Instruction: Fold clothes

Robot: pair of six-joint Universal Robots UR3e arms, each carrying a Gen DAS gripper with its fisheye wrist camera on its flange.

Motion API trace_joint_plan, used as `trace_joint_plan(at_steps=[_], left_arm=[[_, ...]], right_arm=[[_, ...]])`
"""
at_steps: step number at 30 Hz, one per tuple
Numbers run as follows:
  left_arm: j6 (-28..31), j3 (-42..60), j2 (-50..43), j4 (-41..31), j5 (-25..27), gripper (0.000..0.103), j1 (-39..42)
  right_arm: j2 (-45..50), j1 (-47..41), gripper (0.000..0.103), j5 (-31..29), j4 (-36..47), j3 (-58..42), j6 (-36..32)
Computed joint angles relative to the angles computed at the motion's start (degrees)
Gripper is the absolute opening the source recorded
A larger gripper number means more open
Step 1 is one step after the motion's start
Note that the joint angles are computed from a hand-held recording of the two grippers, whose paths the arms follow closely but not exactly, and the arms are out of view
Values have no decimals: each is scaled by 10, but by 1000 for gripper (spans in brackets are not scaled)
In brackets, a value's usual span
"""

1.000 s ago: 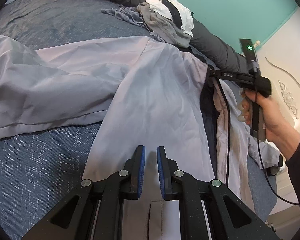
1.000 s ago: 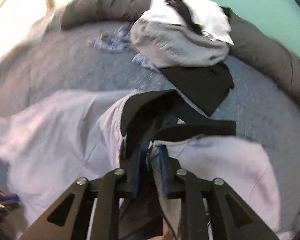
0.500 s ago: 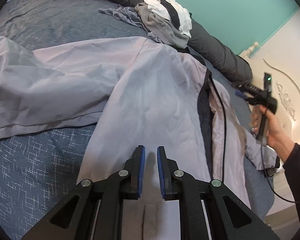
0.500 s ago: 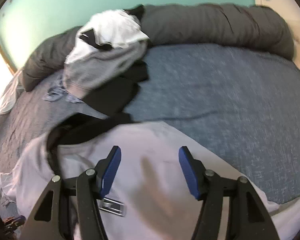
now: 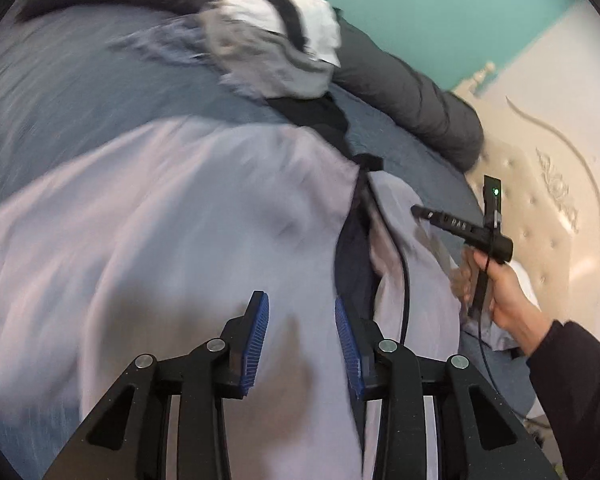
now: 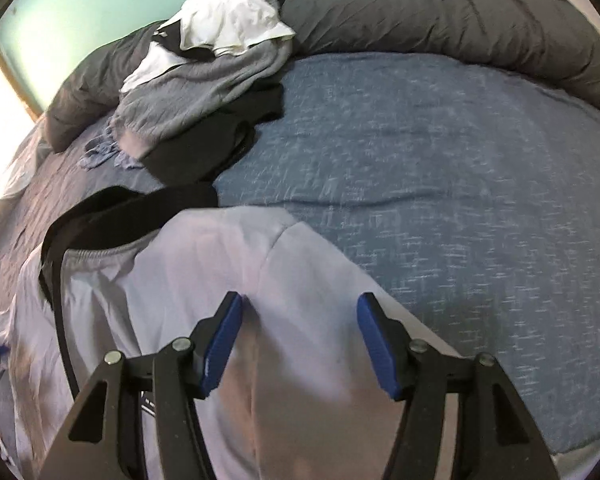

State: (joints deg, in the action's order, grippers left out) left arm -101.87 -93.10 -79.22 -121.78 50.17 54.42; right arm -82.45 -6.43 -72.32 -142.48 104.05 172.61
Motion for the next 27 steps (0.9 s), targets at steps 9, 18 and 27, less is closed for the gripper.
trace_joint_plan(at_steps=[9,18,27], left_arm=[[-352,141,-167,332,17,46,-333],[-462,351,-362,403,108,46,-503],[-498,458,-465,390,134,29,-560]], right_arm=[[-42,-16,7,35,-61,66,-38],[-104,-51,6,100,-41,115,-104],[-144,-78,5,144,-12,145,-138]])
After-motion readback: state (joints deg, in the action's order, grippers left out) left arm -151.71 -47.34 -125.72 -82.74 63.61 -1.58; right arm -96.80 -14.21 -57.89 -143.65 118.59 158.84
